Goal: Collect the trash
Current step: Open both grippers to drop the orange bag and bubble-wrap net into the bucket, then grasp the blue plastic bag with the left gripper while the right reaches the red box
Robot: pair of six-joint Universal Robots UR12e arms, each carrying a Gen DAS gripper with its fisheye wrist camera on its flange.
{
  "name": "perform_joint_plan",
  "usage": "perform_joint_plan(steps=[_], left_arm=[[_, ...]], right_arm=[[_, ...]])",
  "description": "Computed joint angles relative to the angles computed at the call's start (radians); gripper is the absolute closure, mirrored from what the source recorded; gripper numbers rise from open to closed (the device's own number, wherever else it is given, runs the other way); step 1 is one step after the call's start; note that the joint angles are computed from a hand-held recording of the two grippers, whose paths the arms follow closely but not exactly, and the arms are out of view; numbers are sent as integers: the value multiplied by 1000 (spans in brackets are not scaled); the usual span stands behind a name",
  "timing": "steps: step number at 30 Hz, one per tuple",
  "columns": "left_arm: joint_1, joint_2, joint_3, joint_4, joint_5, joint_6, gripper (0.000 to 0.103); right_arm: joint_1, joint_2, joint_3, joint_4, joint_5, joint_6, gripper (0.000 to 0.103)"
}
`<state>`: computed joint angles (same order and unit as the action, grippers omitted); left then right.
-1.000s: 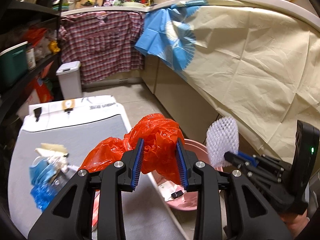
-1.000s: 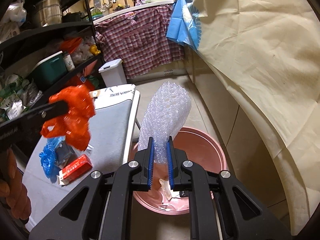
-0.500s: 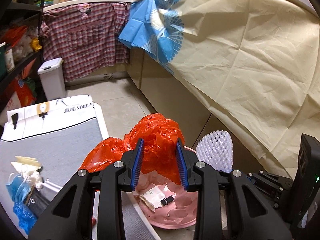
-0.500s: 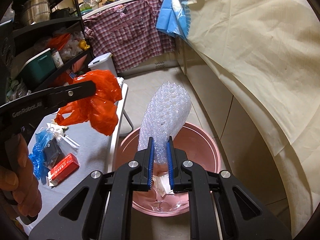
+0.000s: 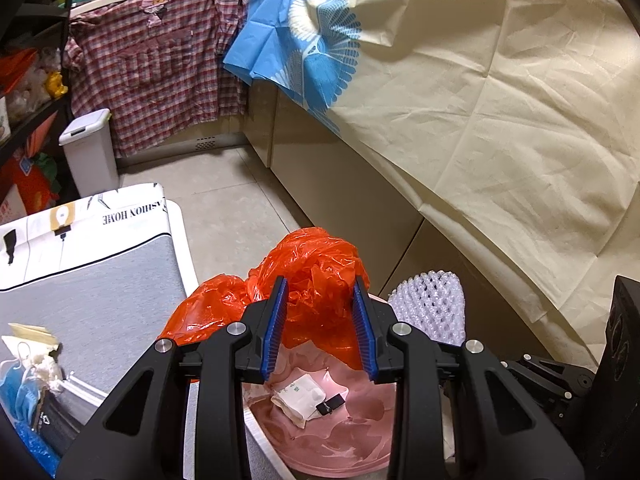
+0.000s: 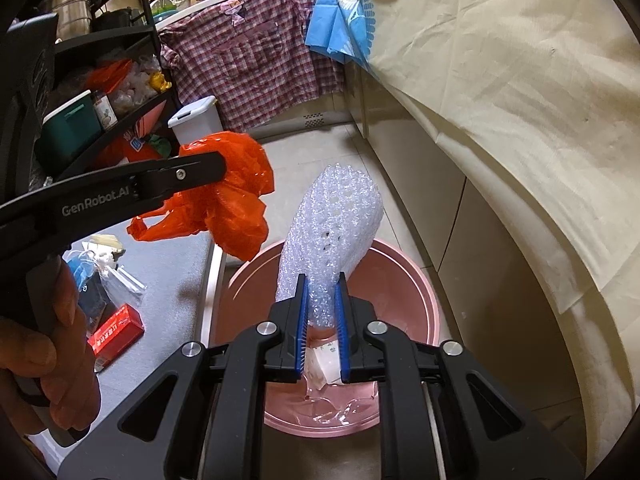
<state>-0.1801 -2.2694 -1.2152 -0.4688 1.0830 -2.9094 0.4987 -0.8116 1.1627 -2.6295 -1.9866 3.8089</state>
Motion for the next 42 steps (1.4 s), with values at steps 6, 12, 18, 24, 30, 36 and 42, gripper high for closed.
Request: perform_joint_plan(steps=[6,12,18,24,30,36,42], left_arm=[[2,-4,9,-24,1,-10,59],[15,19,-16,-9,3,-17,59],[42,70,-79,20,4,-4,59],[91,135,-156,59,12,12,59],[162,198,-222,88,29,36,59],[232,236,-277,130,57,38,59],[277,225,-327,141,72,-27,59]], right_arm=[[-2,2,-6,31,-22,29,62],[0,2,-4,22,-31,33,60],[9,3,-1,-26,-46,0,60],[23,5,-5,-65,-51,-44,60],[43,11,-23,-100,-54,-91,60],[60,22,-42,-126,-29,-151,60],[73,47,-79,-153,23,-205,76]])
